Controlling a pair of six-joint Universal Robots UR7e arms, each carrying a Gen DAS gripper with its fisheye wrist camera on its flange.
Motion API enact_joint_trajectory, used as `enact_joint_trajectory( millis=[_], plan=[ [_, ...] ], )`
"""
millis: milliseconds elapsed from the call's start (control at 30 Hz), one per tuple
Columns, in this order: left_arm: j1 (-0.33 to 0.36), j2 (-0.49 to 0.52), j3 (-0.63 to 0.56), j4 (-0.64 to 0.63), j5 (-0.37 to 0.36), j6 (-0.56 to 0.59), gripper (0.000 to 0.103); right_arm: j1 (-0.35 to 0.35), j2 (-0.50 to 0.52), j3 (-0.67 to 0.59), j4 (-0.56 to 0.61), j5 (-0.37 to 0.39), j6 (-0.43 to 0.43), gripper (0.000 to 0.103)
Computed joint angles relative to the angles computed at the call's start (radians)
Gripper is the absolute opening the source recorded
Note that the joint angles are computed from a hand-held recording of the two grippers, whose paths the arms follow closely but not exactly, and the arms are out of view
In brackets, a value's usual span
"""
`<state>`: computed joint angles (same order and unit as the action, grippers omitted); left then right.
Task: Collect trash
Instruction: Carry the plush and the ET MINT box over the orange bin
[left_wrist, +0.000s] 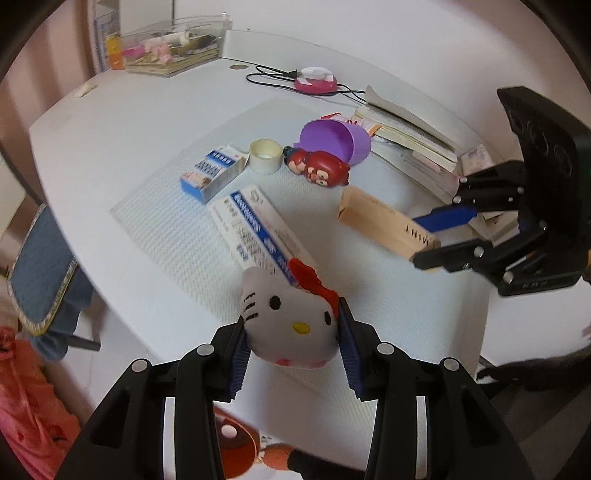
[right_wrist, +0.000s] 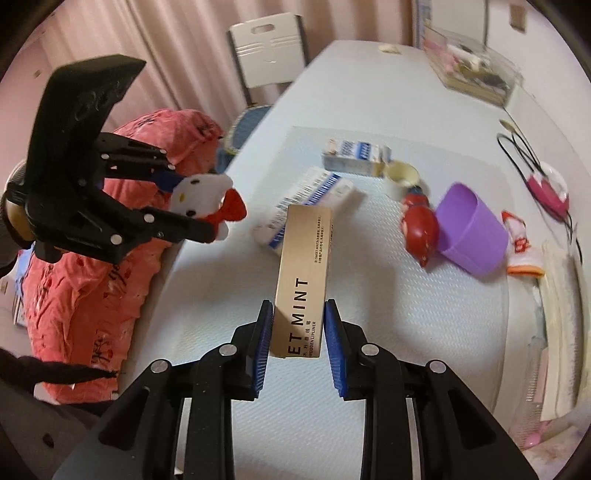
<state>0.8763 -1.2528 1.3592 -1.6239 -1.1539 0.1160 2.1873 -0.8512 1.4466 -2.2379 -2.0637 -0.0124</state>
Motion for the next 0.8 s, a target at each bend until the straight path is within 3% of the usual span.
enact_joint_trajectory(
  millis=[333,800],
  plan=[
    [-0.064,-0.162,0.092,0.069,0.091,-0.163,0.044,0.064,0.062,-0.1,0.079,0.127,-0.093,0.029],
    [-0.094,-0.406,0.177,0.251,0.238,-0.458,0.045,0.139,0.315,-0.407,0.235,0.293,-0.246,0.029]
  ],
)
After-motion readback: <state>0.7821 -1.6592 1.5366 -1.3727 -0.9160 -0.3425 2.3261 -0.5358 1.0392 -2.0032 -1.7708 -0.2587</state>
